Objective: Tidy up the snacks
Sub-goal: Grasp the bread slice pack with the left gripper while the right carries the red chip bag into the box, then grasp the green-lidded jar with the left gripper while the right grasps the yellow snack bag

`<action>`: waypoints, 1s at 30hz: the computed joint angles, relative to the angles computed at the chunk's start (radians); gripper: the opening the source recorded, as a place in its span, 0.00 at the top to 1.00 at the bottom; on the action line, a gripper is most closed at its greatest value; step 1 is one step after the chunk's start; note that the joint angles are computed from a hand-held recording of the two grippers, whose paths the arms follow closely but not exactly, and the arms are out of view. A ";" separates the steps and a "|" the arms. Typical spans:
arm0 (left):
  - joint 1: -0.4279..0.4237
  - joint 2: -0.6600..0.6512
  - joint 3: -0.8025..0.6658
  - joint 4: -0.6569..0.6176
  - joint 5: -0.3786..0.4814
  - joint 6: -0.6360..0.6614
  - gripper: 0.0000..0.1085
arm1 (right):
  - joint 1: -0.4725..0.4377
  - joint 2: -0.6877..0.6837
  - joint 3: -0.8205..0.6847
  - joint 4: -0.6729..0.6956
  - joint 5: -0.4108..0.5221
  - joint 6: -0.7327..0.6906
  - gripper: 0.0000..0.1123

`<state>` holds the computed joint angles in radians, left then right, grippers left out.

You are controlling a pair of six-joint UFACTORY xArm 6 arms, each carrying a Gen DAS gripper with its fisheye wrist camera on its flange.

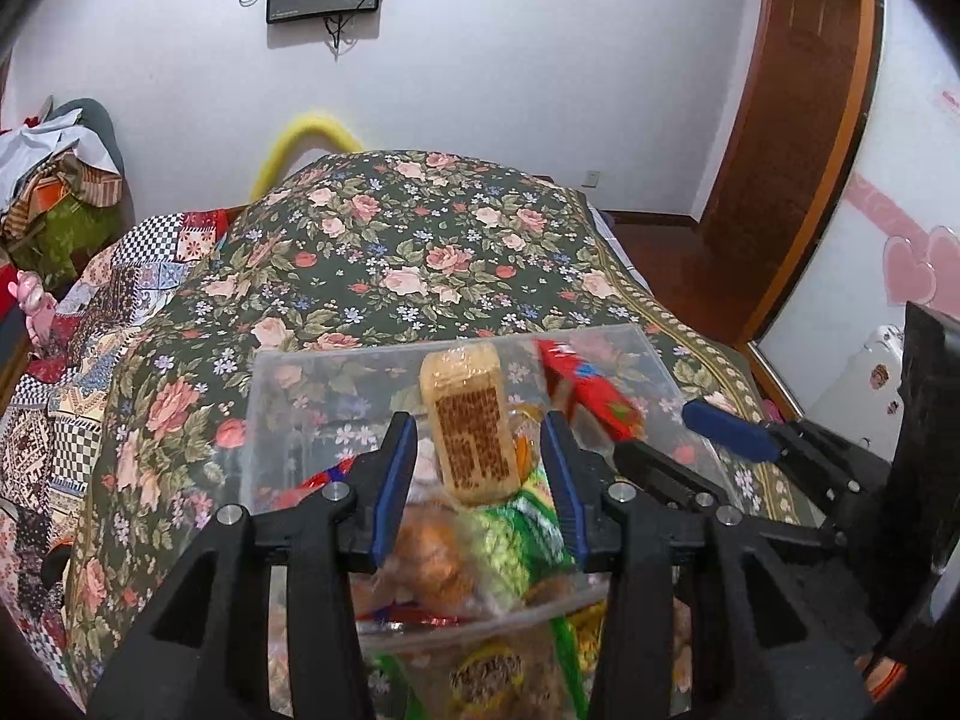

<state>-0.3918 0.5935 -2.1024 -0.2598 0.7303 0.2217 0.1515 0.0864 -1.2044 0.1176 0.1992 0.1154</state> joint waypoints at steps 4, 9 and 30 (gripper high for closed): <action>0.011 -0.092 0.122 -0.050 -0.034 0.047 0.55 | 0.006 -0.040 0.035 -0.023 0.002 0.005 0.53; 0.026 -0.208 0.275 -0.090 -0.093 0.103 0.46 | 0.018 -0.123 0.113 -0.035 -0.023 0.014 0.46; 0.083 -0.483 0.765 -0.157 -0.099 0.262 0.43 | 0.077 -0.301 0.352 -0.052 0.008 0.092 0.41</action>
